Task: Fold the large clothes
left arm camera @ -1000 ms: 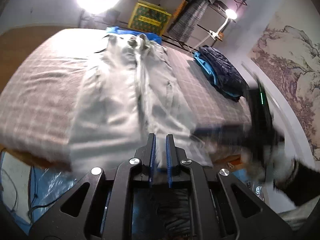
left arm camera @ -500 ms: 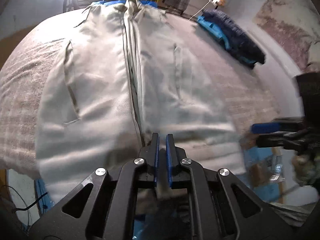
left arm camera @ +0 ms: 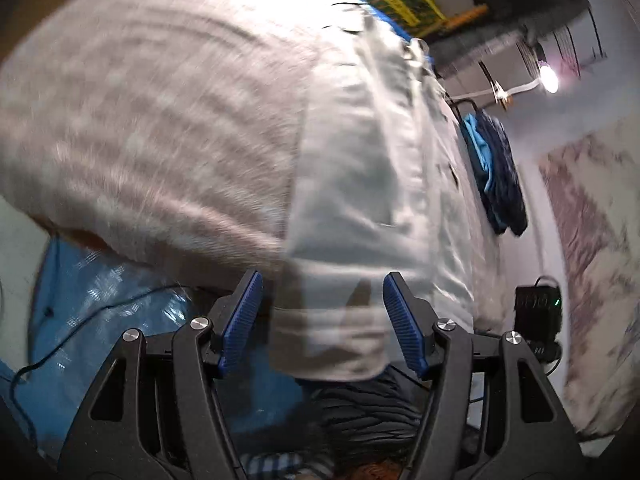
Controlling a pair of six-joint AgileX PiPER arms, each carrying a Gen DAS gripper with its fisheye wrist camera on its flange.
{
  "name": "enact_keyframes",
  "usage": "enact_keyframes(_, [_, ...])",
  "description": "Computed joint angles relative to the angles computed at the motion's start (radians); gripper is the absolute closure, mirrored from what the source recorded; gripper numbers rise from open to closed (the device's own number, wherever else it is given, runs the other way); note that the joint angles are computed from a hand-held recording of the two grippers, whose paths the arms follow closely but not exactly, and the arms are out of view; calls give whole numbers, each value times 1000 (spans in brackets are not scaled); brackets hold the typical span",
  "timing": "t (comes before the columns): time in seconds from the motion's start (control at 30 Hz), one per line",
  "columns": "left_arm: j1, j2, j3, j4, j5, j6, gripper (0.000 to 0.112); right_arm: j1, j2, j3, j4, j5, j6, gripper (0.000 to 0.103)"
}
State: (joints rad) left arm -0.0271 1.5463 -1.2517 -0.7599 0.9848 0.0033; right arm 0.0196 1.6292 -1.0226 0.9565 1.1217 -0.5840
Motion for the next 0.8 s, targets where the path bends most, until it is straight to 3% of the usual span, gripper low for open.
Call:
enact_keyframes(0.1, [53, 65, 48, -177, 40, 119, 48, -4, 27, -7, 22, 5, -14, 43])
enact_keyframes(0.23, [57, 129, 73, -281, 65, 193, 48, 9, 108, -22, 80, 23, -40, 45])
enact_keyframes(0.27, [69, 140, 86, -328, 78, 220, 48, 19, 130, -25, 89, 24, -46, 49])
enact_keyframes(0.33, [64, 157, 105, -402, 87, 242, 49, 33, 149, -17, 115, 19, -66, 70])
enact_keyframes(0.4, [47, 142, 102, -378, 83, 221, 65, 38, 139, -2, 123, 17, -72, 89])
enact_keyframes(0.5, [40, 93, 77, -318, 85, 158, 86, 37, 98, -23, 77, 42, -47, 99])
enact_keyframes(0.67, [-24, -5, 22, -174, 33, 85, 89, 84, -51, -99, -120, 64, 33, 103])
enact_keyframes(0.8, [-63, 33, 28, -70, 15, 36, 90, 116, 7, -74, -149, 5, 71, 103])
